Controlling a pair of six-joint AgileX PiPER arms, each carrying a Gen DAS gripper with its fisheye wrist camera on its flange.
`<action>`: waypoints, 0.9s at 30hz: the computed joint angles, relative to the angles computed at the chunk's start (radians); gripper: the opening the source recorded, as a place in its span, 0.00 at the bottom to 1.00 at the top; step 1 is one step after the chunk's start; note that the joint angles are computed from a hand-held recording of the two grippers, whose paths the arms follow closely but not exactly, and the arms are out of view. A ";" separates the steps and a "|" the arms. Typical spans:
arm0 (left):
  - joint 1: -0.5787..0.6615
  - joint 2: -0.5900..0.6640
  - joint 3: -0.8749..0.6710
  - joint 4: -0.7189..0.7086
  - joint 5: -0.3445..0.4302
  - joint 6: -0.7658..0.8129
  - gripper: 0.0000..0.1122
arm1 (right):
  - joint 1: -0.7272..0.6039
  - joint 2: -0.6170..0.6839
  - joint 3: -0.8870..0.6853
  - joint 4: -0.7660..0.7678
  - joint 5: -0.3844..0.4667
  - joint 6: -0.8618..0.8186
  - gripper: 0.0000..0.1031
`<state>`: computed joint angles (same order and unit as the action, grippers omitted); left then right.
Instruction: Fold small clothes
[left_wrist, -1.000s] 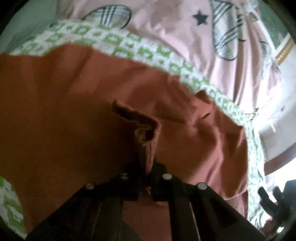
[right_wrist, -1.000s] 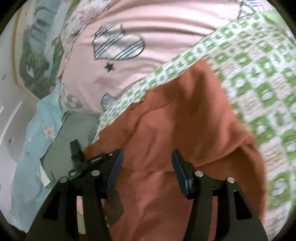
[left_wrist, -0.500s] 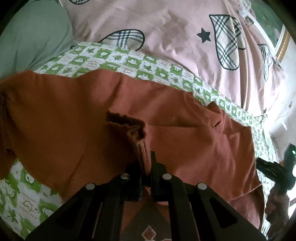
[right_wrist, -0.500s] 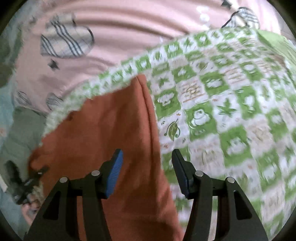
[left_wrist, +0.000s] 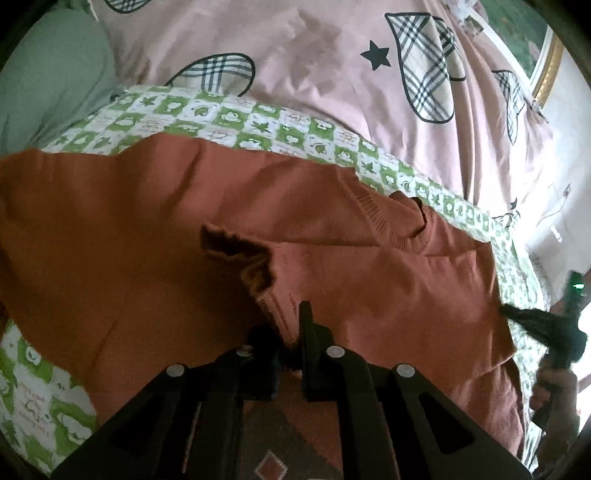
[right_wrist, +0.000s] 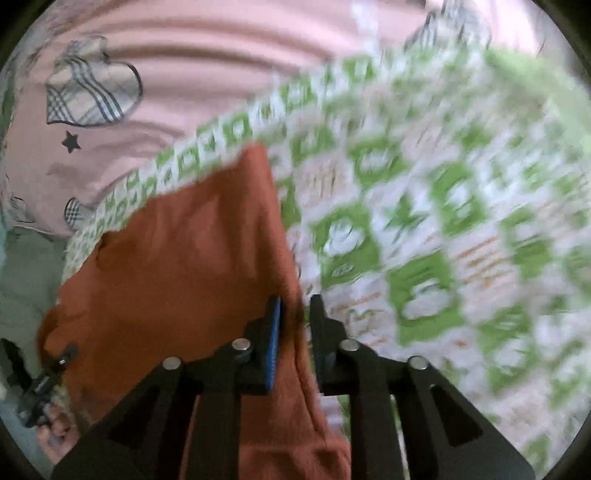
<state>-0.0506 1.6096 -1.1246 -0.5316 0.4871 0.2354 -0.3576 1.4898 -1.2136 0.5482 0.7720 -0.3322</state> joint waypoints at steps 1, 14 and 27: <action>0.001 0.000 0.003 0.002 -0.001 -0.001 0.07 | 0.005 -0.033 0.031 0.048 -0.008 -0.051 0.18; 0.308 -0.249 0.148 0.112 0.089 -0.003 0.17 | -0.033 -0.143 0.177 0.204 0.150 -0.193 0.48; 0.588 -0.098 0.050 0.170 0.142 0.027 0.41 | 0.130 -0.276 0.341 0.234 0.164 -0.145 0.52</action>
